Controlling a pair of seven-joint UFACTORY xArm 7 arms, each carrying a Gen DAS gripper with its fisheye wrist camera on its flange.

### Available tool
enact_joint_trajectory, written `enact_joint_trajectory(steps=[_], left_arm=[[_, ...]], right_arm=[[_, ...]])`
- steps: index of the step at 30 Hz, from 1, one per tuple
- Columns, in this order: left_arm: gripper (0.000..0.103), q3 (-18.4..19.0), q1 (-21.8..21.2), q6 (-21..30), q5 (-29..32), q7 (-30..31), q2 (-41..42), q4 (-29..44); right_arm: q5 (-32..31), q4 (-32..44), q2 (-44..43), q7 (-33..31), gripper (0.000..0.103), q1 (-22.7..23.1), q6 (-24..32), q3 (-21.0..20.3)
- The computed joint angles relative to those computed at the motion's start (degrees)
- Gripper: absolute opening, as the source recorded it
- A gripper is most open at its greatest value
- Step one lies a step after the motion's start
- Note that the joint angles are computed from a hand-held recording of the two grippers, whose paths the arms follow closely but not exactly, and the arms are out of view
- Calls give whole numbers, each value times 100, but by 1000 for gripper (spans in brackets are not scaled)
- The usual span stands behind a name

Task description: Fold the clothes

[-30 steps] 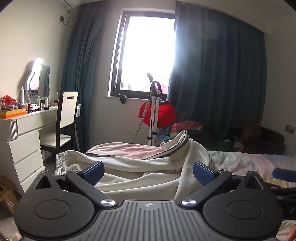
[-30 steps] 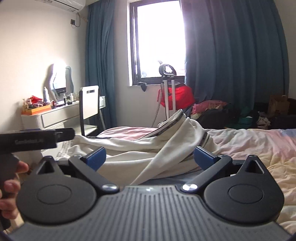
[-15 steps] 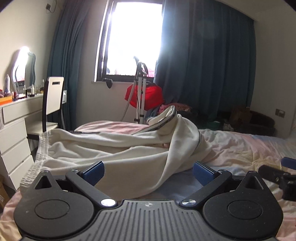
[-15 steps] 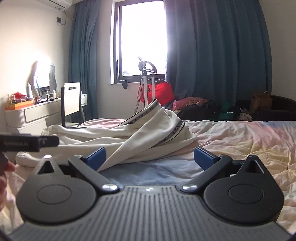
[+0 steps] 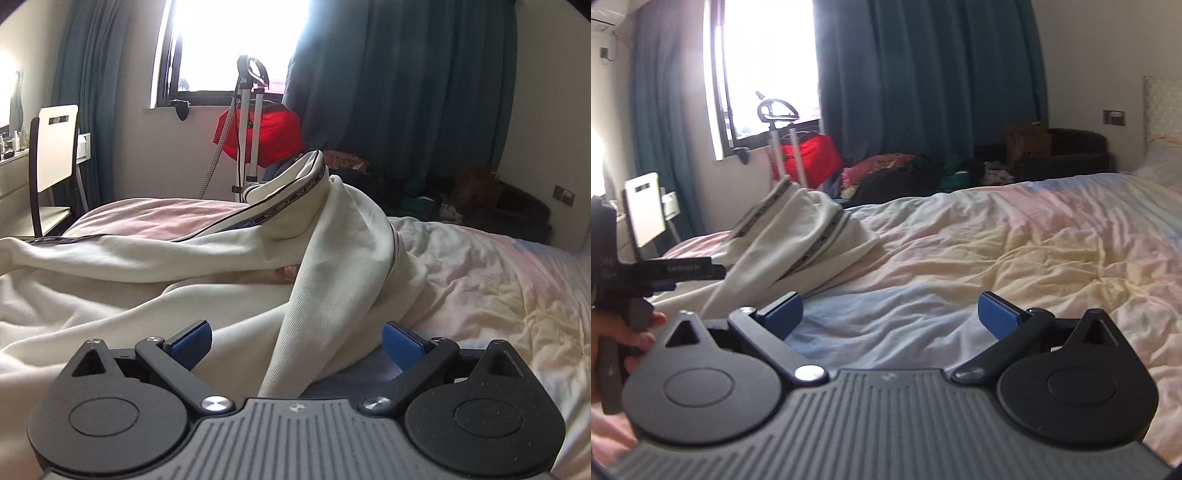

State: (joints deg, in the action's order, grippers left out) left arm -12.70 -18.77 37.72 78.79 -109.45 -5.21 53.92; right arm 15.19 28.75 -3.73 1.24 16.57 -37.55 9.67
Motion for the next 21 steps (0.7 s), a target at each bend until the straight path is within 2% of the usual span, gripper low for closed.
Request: enact_joint_trajectory(steps=[1, 2, 4, 6, 8, 10, 12, 13, 14, 15, 17, 18, 21], left_arm=[[99, 21, 46, 61, 182, -86, 314, 299], [99, 91, 61, 51, 300, -116, 603, 578], [99, 294, 44, -58, 438, -130, 1125, 1093], [97, 513, -3, -203, 533, -206, 1570, 1536], [94, 706, -59, -374, 573, -106, 1985, 1956], [88, 872, -145, -448, 562, 54, 2349, 2325], [74, 1026, -254, -439, 511, 204, 2674, 2660], [59, 1100, -333, -362, 473, 244, 2799, 2789], [54, 1165, -409, -301, 418, 304, 2887, 2877], [42, 1230, -498, -250, 406, 345, 2910, 2892], [10, 1343, -678, -138, 464, 380, 2903, 2862], [7, 1380, -767, -69, 557, 373, 2865, 2813], [3, 1377, -984, 205, 983, 309, 2664, 2583]], right_arm=[[269, 50, 77, -207, 103, -102, -76, 108], [297, 95, 183, -227, 103, -34, -155, 5], [-95, 192, 419, 23, 103, -111, -238, -142], [-146, 385, 649, -67, 103, -121, -88, -198], [-145, 584, 871, -167, 103, -107, 10, -246], [-539, 692, 1103, 96, 103, -204, -139, -300], [-543, 841, 1337, 20, 103, -179, -127, -354], [-511, 923, 1461, 34, 103, -175, -117, -377], [-481, 1008, 1585, 61, 103, -172, -104, -402], [-599, 1075, 1665, 328, 103, -270, -65, -381], [-862, 1177, 1815, 1000, 103, -482, -96, -319], [-939, 1194, 1873, 1204, 103, -526, -197, -316], [-877, 1212, 1922, 1179, 103, -416, -346, -404]])
